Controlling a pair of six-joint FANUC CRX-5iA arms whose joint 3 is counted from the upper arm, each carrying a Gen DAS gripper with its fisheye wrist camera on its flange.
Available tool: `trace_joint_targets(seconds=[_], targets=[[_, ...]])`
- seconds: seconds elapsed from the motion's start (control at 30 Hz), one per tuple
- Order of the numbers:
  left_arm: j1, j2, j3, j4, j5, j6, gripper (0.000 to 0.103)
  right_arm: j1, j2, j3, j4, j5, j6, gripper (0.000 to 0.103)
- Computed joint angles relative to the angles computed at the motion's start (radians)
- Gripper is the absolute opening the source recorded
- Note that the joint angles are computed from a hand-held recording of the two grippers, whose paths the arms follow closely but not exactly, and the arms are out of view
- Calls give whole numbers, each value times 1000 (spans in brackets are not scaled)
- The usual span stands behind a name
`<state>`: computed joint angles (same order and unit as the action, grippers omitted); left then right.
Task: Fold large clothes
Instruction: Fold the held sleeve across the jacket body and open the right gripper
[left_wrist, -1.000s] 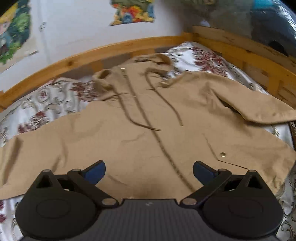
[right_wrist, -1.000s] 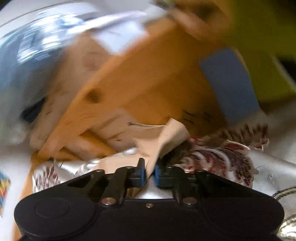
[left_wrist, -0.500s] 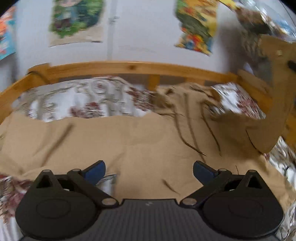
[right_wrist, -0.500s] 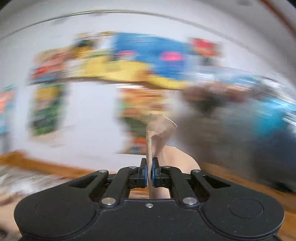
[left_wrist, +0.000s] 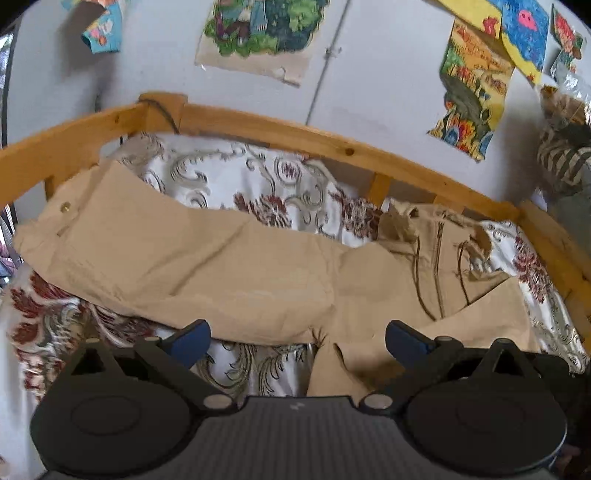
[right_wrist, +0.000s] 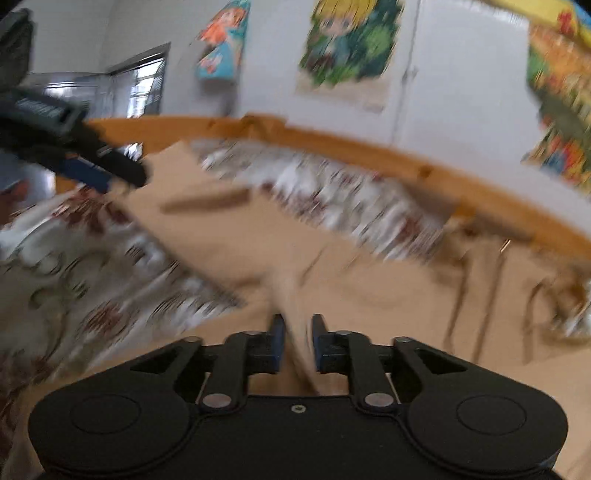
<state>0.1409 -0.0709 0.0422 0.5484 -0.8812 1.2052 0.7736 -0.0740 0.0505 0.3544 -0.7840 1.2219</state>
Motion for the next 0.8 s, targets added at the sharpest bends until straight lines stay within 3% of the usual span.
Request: trace_joint_targets(seconds=[0.03,0.1,0.13,0.2,0.3,0.43,0.53,0.63,0.77,0.8], targets=[[-6,7,2,-8,-2,3,103,-3,-9,-4,-34,-4,17,43],[-27,19,-2,-19,1,5,103,-14,-59,-39,-88,2,26,63],[-39,27,-1,-26,4,9,103,-27,-79,-43,-115,-3,35,68],[-73,49,8,-59,12,37,103,-59,-104,-40,-140,-26,43,70],[-135,94,50,-149,-1,101,103,-111,-117,-42,-61,-71,-6,75],[-226,145,102,-280,17,150,103,-225,-105,-61,94,-127,-164,72],[-266,169,108,-307,48,163,103,-340,-76,-64,152,-167,-308,68],[-299,204,151,-365,31,198,103,-464,-37,-13,31,-214,-333,55],[-321,230,179,-401,18,184,103,-567,2,25,-132,-190,-254,53],[-321,235,180,-389,15,172,103,-576,0,18,-148,-161,-235,40]])
